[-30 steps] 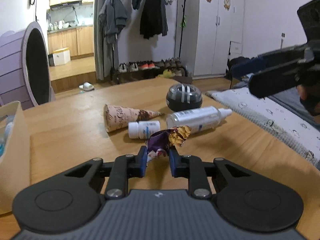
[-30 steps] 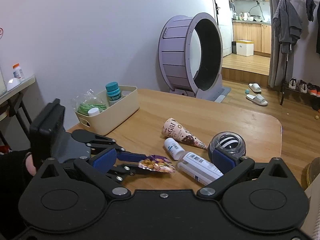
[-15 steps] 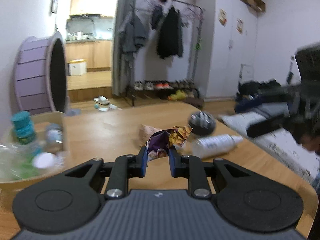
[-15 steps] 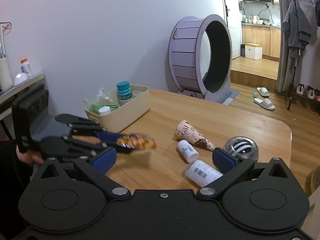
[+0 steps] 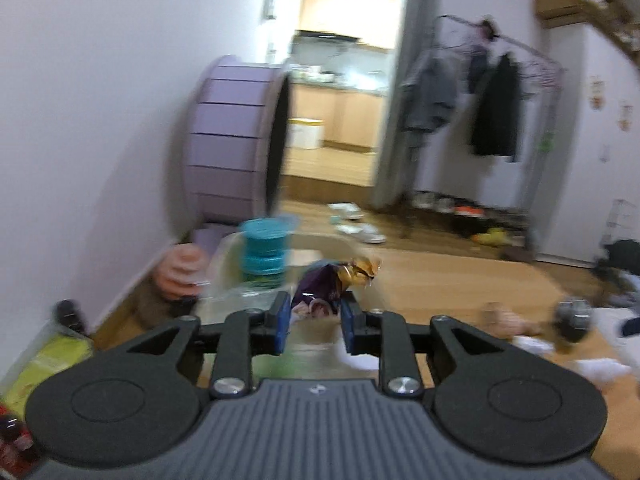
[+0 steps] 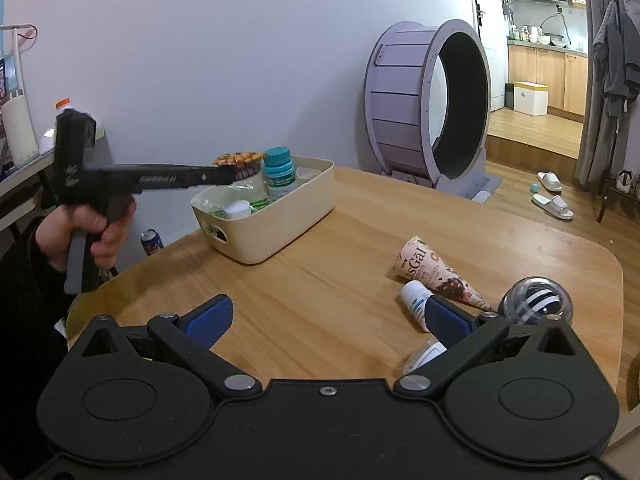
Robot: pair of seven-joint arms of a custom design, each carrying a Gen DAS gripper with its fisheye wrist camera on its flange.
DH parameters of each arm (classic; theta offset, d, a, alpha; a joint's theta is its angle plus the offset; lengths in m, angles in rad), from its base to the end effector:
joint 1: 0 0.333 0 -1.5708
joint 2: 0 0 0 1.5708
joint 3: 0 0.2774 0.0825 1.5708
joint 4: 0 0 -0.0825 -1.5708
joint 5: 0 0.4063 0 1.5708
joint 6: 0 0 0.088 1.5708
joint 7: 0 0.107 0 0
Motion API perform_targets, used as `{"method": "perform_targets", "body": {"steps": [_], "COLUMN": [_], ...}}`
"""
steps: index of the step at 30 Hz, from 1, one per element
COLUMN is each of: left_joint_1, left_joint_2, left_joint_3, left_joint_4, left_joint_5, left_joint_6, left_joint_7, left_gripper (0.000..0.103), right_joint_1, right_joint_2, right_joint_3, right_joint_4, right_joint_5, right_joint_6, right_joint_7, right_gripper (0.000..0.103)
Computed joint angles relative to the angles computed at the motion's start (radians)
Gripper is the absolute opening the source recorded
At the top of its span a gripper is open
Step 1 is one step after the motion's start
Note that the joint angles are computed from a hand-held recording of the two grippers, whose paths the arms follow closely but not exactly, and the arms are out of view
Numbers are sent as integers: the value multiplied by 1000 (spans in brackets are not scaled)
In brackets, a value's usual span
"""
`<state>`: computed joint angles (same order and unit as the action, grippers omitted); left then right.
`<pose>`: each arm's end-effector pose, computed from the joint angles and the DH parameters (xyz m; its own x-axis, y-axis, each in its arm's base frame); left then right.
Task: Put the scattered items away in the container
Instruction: 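Open the left gripper to drop the snack bag into the basket, then lower the right gripper toward the white spray bottle while the left gripper withdraws from the basket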
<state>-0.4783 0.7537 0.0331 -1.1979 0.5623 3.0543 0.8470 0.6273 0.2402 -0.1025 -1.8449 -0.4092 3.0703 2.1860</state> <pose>0.6894 -0.3853 0.4227 -0.3324 -0.9374 0.1035 -0.4455 0.0593 -0.8933 0.5654 0.3701 0.4632 0.3773 -0.9165 -0.1330 -0.5514 -0.1069 -0.8274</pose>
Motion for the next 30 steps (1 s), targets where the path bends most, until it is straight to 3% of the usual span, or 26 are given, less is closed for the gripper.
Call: {"method": "perform_targets", "body": {"steps": [1, 2, 4, 8, 9, 13, 18, 20, 22, 30], "left_joint_1": [-3, 13, 33, 19, 39, 168, 344, 380, 391, 351], "left_joint_2": [5, 7, -2, -45, -53, -52, 40, 85, 113, 166], "left_joint_3": [3, -28, -59, -38, -73, -287, -620, -713, -761, -786], "left_joint_4": [14, 24, 10, -50, -67, -103, -88, -78, -75, -24], "left_joint_5": [8, -12, -24, 10, -14, -83, -154, -177, -195, -267], "left_joint_6": [-39, -74, -61, 21, 45, 95, 62, 39, 19, -67], "left_joint_7": [-3, 36, 62, 51, 92, 279, 561, 653, 720, 890], "left_gripper": [31, 37, 43, 54, 56, 58, 59, 59, 59, 59], "right_joint_1": [-4, -6, -10, 5, 12, 31, 29, 19, 4, -98], "right_joint_2": [2, 2, 2, -5, -7, -21, -62, -78, -97, -142], "right_joint_3": [5, 9, 14, -6, -15, -48, -67, -63, -54, 28], "right_joint_4": [1, 1, 0, -6, -9, -20, -57, -74, -98, -174], "right_joint_5": [6, 12, 22, -8, -25, -109, -265, -321, -370, -423], "right_joint_6": [-3, -6, -13, -15, -12, -19, -55, -73, -84, -109], "right_joint_7": [-6, -11, -18, 14, 31, 116, 267, 318, 356, 369], "right_gripper": [103, 103, 103, 103, 103, 103, 103, 103, 103, 103]}}
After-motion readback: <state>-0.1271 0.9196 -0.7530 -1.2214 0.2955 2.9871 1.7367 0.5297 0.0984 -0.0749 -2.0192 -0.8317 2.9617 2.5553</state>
